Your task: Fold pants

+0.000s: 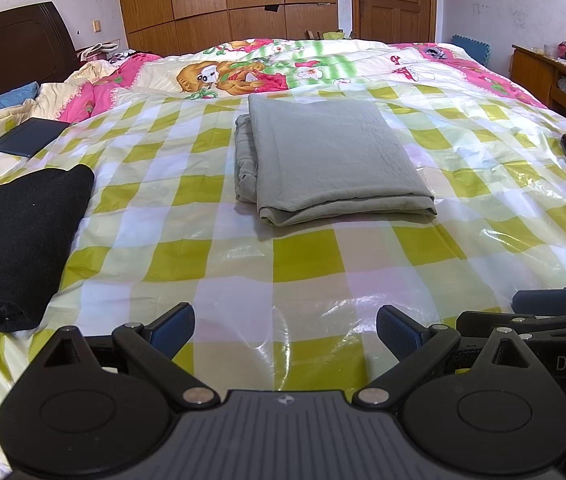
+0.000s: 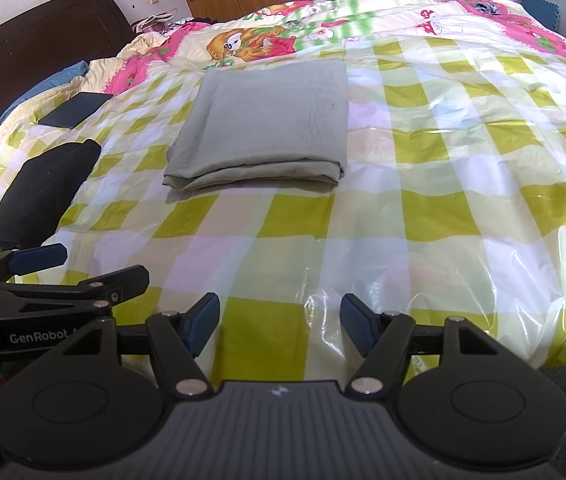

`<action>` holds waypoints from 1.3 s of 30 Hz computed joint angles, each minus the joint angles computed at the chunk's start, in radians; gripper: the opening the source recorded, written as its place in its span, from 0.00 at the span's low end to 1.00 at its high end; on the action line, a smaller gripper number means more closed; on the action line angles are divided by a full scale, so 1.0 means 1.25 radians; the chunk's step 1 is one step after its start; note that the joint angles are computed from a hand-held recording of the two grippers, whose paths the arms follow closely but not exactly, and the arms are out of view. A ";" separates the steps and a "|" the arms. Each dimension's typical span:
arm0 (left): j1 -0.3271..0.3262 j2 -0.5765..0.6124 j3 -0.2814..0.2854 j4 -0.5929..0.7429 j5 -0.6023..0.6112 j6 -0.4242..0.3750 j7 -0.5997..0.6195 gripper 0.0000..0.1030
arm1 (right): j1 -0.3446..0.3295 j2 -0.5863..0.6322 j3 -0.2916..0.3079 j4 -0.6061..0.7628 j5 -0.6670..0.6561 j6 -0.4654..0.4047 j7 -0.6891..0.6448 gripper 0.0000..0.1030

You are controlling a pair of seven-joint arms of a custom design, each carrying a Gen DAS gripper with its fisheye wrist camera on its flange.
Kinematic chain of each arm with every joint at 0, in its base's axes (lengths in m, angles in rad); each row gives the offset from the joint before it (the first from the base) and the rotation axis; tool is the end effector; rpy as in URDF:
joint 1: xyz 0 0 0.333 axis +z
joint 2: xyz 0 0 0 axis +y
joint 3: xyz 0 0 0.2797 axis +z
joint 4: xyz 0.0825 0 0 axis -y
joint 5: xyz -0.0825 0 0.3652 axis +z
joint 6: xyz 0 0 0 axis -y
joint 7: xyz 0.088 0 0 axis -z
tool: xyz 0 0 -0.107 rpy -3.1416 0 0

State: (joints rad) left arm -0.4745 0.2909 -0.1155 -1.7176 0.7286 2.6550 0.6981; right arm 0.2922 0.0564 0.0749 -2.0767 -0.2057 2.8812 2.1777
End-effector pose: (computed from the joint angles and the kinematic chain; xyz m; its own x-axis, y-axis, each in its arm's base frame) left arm 0.5394 -0.3745 0.4602 -0.2172 -0.9748 -0.0504 -0.6757 0.1874 -0.7130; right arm 0.5446 0.2213 0.4632 0.0276 -0.9704 -0.2401 -0.7547 0.1373 -0.6416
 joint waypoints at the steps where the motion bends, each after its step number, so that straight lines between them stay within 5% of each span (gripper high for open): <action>1: 0.000 0.000 0.000 0.000 -0.001 0.000 0.000 1.00 | 0.000 0.001 0.000 0.001 -0.001 -0.001 0.001 0.67; 39: 0.000 -0.001 -0.001 0.000 0.000 -0.003 -0.001 1.00 | 0.003 0.000 0.001 0.002 -0.014 -0.007 0.011 0.67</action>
State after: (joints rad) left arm -0.4746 0.2896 -0.1170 -1.7180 0.7292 2.6516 0.6968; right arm 0.2956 0.0562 0.0760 -2.0739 -0.2227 2.8730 2.1917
